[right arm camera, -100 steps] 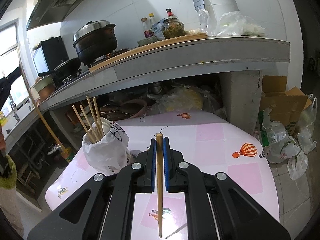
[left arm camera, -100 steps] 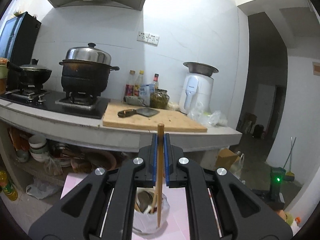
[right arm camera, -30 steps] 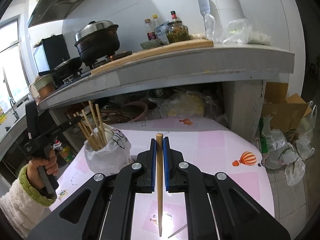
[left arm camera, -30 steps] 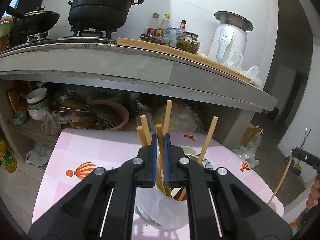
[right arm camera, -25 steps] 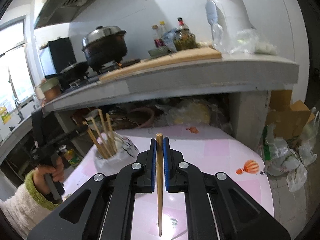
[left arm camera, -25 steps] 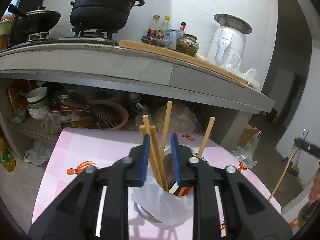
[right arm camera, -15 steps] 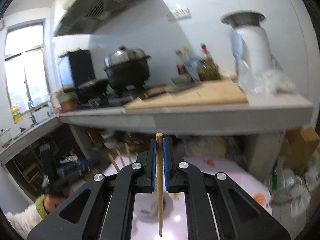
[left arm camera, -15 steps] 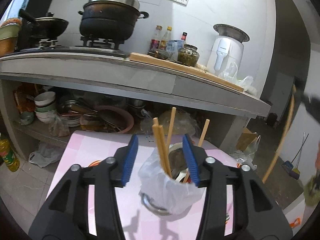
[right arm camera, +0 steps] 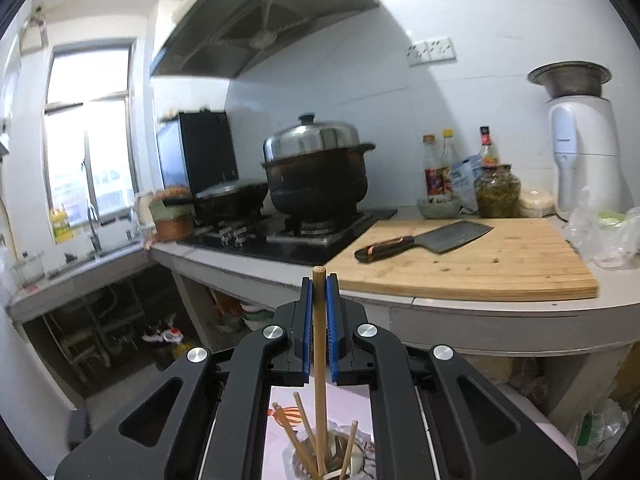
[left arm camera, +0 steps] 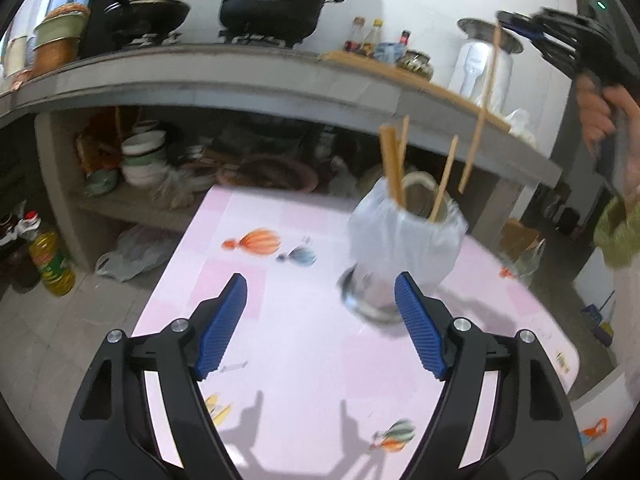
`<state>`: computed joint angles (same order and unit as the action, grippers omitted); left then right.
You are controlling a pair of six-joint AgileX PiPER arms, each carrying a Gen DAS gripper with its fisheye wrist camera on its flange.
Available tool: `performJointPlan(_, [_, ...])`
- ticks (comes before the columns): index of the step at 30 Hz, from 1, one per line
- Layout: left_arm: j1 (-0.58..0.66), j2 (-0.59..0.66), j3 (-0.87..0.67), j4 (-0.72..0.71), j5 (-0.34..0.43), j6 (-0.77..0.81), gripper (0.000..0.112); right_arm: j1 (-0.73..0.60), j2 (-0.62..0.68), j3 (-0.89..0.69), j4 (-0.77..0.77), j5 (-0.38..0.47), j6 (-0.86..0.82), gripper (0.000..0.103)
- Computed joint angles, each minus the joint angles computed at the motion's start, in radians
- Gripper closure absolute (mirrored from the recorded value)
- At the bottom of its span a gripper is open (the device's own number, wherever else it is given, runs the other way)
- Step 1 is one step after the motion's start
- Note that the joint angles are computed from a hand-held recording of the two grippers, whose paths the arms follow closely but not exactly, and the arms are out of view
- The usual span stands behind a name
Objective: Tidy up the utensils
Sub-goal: 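Lower the right gripper's chopstick into the holder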
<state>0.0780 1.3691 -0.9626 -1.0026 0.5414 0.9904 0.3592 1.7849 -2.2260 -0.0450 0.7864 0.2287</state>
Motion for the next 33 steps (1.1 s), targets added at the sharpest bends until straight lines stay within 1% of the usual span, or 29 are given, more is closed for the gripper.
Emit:
performJointPlan(3, [0.045, -0.019, 0.054, -0.024, 0.003, 0.034, 0.039, 0.011, 0.079, -0.057, -0.014, 0.021, 0.0, 0.096])
performJointPlan(5, [0.074, -0.024, 0.078, -0.045, 0.017, 0.06, 0.039, 0.013, 0.094, -0.037, -0.013, 0.006, -0.003, 0.096])
performJointPlan(10, [0.099, -0.023, 0.099, -0.03, 0.006, 0.065, 0.038, 0.024, 0.119, 0.038, -0.047, -0.041, 0.001, 0.096])
performJointPlan(14, [0.112, -0.018, 0.098, -0.046, 0.01, 0.082, 0.037, 0.025, 0.107, 0.142, -0.043, -0.1, -0.009, 0.096])
performJointPlan(16, [0.112, -0.015, 0.097, -0.051, 0.011, 0.085, 0.036, 0.022, 0.093, 0.206, -0.021, -0.146, -0.026, 0.096])
performJointPlan(20, [0.104, -0.012, 0.097, -0.052, 0.006, 0.086, 0.036, 0.02, 0.087, 0.288, 0.021, -0.193, -0.07, 0.096])
performJointPlan(24, [0.105, -0.017, 0.103, -0.061, 0.008, 0.093, 0.035, 0.026, 0.085, 0.347, 0.039, -0.217, -0.098, 0.096])
performJointPlan(29, [0.097, -0.019, 0.102, -0.054, 0.006, 0.085, 0.035, 0.053, 0.084, 0.39, 0.002, -0.209, -0.099, 0.096])
performJointPlan(30, [0.093, -0.021, 0.103, -0.049, 0.004, 0.079, 0.035, 0.058, 0.078, 0.406, -0.001, -0.221, -0.101, 0.096])
performJointPlan(33, [0.088, -0.025, 0.103, -0.042, 0.001, 0.071, 0.033, 0.063, 0.072, 0.418, -0.011, -0.221, -0.099, 0.096])
